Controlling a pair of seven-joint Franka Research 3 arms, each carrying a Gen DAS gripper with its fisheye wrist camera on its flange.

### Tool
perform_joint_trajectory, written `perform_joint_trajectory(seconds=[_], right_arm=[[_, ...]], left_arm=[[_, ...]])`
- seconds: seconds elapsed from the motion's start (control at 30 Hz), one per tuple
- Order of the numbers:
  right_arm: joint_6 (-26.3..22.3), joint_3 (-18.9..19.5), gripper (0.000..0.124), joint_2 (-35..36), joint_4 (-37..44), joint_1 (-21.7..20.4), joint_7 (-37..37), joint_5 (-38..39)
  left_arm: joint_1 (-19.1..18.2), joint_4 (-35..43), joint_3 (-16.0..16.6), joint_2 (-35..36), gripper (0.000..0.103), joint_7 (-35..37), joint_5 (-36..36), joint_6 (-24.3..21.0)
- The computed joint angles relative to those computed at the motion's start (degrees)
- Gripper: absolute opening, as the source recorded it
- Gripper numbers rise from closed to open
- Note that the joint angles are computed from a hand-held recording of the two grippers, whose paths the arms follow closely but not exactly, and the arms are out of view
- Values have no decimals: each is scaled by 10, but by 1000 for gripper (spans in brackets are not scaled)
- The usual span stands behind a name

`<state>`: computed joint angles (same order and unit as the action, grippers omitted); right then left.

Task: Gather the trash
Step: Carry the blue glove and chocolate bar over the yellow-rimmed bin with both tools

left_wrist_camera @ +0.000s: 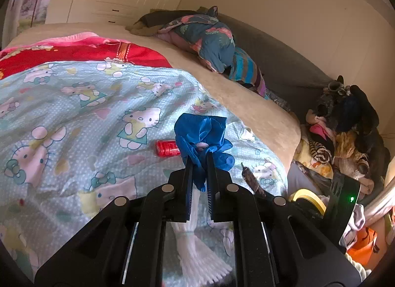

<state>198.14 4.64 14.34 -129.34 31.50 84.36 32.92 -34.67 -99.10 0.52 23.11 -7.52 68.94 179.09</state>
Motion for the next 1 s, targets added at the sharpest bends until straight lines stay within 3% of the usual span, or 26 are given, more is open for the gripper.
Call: perform_joint_trajectory(seconds=[0.17, 0.53, 0.77, 1.0], right_arm=[[11, 4, 28, -25, -21, 4, -6, 7], [32, 12, 28, -85, -73, 23, -84, 107], [47, 34, 28, -113, -97, 14, -134, 178], [66, 56, 28, -145, -128, -3, -153, 226]], left_arm=[[-11, -14, 5, -20, 6, -42, 52, -5], [22, -17, -57, -40, 6, -80, 124, -13], [25, -12, -77, -38, 6, -48, 111, -10], [10, -2, -73, -32, 6, -13, 86, 4]])
